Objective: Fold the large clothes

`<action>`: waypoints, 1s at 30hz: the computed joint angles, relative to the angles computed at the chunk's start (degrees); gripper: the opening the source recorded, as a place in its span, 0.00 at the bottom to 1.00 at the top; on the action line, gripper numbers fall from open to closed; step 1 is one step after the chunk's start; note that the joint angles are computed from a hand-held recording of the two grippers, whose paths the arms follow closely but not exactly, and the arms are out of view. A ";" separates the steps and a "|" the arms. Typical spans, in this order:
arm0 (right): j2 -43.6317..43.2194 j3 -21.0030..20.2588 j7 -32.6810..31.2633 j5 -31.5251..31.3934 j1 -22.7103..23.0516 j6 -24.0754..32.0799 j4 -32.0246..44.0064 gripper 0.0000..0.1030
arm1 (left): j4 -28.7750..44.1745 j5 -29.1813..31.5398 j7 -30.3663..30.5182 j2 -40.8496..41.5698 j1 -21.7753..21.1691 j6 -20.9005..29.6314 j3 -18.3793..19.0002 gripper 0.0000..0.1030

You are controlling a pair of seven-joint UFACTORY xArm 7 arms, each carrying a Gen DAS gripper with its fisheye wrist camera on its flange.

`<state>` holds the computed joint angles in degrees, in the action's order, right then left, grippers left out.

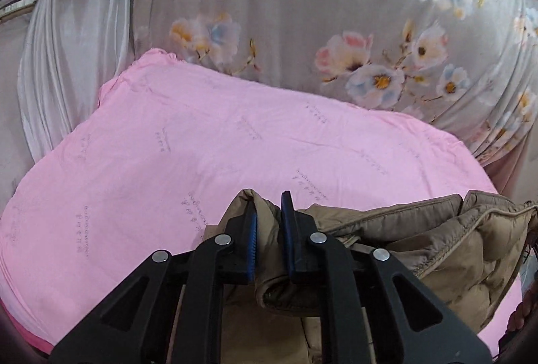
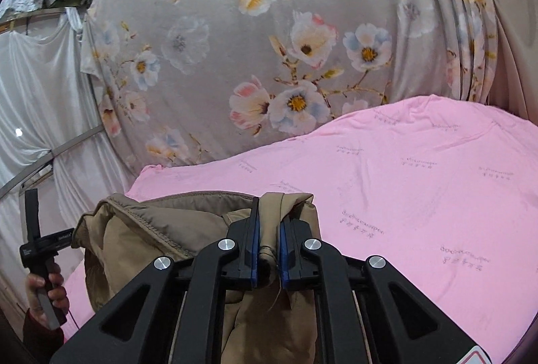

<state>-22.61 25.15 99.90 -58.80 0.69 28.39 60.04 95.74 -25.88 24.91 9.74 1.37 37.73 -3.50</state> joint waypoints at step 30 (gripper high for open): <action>35.74 -2.31 -15.32 -2.56 14.95 19.40 29.87 0.10 | -3.98 21.13 -15.61 5.99 -11.87 -6.78 -0.40 0.62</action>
